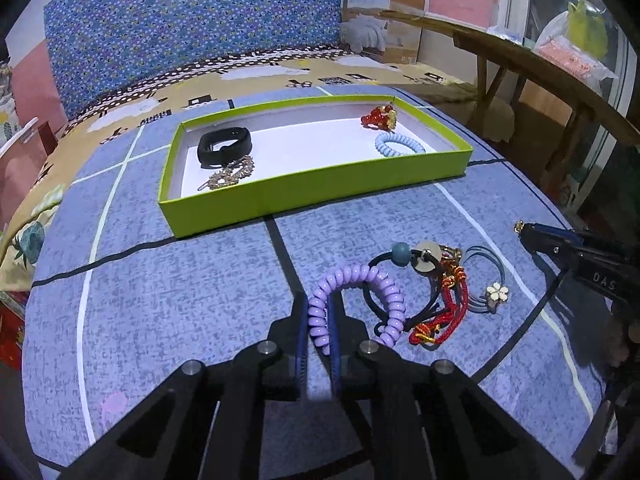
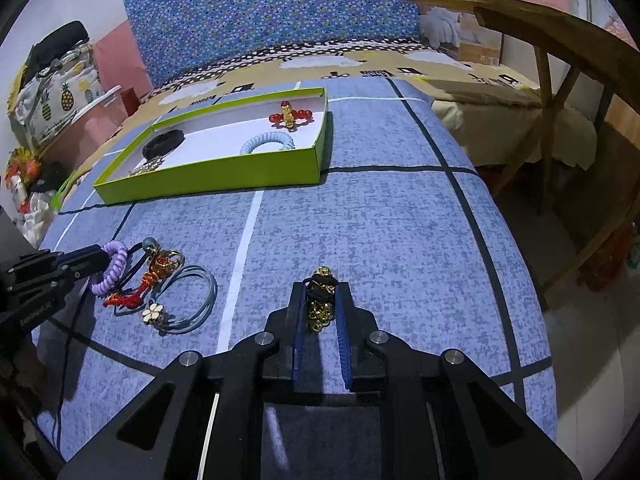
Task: Organize jewelry
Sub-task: 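Grasp the lilac coiled hair tie with left tool while right tool grasps gold pendant, then carry lilac hair tie and gold pendant into the green tray and open both tools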
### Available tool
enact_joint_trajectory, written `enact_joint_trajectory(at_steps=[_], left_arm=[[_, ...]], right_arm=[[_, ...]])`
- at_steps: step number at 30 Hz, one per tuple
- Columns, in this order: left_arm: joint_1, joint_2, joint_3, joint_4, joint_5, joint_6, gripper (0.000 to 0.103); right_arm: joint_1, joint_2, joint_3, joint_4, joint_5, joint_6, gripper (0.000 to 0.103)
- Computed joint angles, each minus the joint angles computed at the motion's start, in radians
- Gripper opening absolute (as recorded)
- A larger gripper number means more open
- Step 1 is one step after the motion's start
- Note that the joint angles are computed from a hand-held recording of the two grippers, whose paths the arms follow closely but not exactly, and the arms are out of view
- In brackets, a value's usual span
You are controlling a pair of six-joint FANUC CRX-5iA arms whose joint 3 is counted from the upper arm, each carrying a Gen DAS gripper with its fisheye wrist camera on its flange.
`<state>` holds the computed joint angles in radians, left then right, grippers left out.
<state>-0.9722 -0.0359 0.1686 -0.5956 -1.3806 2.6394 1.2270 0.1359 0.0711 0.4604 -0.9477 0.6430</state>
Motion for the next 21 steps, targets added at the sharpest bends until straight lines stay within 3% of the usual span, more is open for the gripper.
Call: enact_joint_trajectory(at_steps=[21], left_arm=[[-0.083,-0.059,-0.009,-0.1,-0.001,0.095,0.01]], right_arm=[[0.048,-0.074,-0.071,0.105,0.08,-0.088,0.014]])
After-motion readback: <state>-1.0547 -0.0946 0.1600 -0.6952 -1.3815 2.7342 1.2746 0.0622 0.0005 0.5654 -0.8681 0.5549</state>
